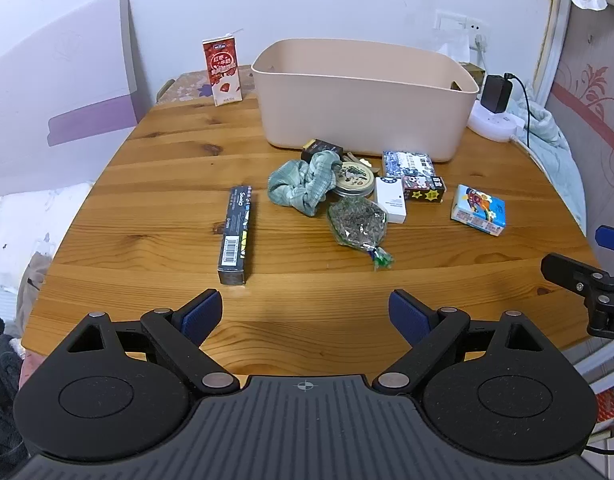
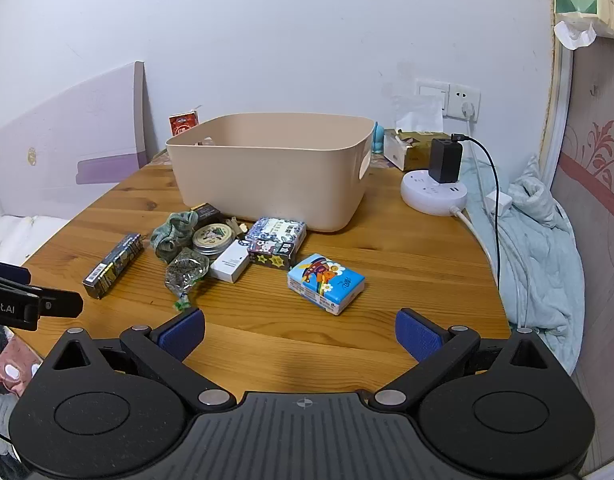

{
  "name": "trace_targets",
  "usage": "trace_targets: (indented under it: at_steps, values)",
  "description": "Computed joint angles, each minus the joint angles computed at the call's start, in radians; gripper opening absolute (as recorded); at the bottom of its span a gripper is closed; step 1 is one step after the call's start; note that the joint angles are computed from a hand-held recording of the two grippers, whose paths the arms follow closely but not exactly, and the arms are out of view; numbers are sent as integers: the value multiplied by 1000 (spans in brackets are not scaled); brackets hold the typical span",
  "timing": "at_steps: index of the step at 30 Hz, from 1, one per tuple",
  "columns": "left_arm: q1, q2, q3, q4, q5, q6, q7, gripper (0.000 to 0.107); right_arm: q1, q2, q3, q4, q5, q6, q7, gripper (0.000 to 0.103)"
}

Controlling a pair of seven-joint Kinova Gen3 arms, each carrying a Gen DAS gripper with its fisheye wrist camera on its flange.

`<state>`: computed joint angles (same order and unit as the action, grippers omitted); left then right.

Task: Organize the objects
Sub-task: 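Move left tool to the dark blue toothpaste box while right tool approaches the tissue pack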

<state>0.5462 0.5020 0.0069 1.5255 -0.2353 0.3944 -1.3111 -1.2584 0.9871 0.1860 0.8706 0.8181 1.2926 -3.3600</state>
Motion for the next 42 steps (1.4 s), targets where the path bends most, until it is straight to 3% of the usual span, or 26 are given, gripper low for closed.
trace_targets:
  at_steps: [22,42]
  values:
    - [-25,90,6,-123,22,59,-36,92,43,25,0,-27,-16,-17,86,103]
    - [-92,296,21,-417,74,215,-109,92,164,30,-6,21,-51,-150,298,102]
